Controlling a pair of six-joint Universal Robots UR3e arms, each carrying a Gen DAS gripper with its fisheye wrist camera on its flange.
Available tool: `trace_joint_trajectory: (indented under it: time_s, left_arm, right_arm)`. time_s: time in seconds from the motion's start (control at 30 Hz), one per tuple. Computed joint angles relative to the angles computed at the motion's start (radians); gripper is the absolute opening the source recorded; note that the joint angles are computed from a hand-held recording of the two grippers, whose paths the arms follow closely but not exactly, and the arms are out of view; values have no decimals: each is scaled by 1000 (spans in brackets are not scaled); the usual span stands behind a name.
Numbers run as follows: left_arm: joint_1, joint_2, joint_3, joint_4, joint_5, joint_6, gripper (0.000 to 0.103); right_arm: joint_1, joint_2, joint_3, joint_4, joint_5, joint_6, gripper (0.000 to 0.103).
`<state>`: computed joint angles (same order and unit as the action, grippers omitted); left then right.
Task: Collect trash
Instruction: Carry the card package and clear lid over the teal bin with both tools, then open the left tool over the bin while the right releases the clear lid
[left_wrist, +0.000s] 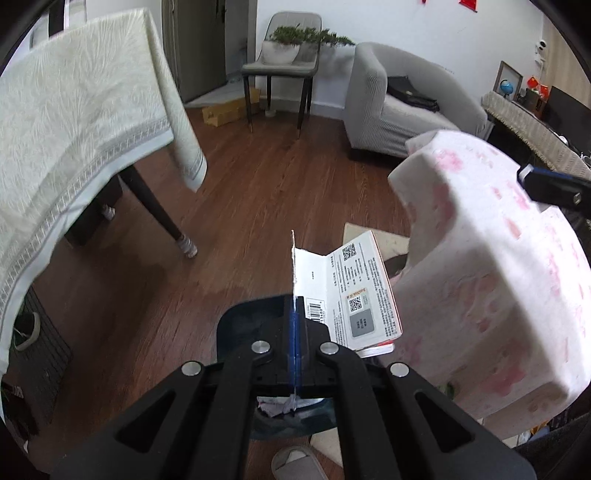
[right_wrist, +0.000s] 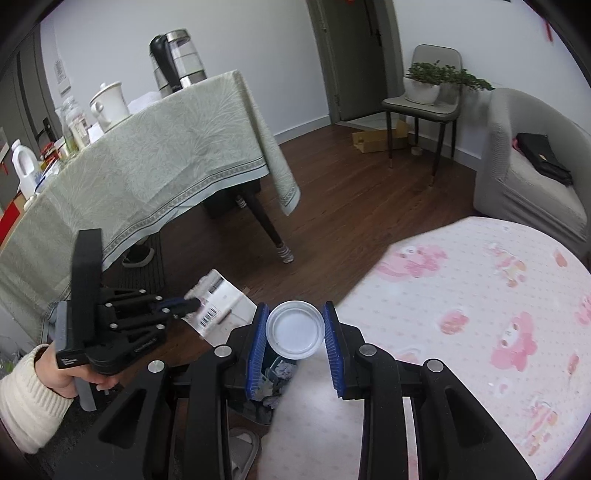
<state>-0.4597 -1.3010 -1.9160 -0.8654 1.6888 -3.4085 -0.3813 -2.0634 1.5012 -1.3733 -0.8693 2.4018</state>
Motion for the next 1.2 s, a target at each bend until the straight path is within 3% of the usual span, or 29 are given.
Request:
trace_joint_trajectory:
  time_s: [0.53,0.63,0.7,0.83,0.9,1.2]
  left_arm:
    - [121,-61,-158,-21,-29,119,3]
    - [122,-60,-173,-9,-26,142,10]
    - [133,-50,-183,-11,-38,149,27]
    - [137,-30,-193,-17,-31,154,37]
    - [153,0,-204,-17,-55,164,56]
    - [253,162,-213,-65,-101,212,73]
  right_arm:
    - [324,155,24,-312,-125,276,30]
    - [359,177,27,-347,-146,304,30]
    - [384,194,26,-367,-164,326,30]
    - [435,231,27,-415,-204,371,30]
    - [462,251,28,-434,-223,393,30]
    - [583,338,57,-523,-308,483,30]
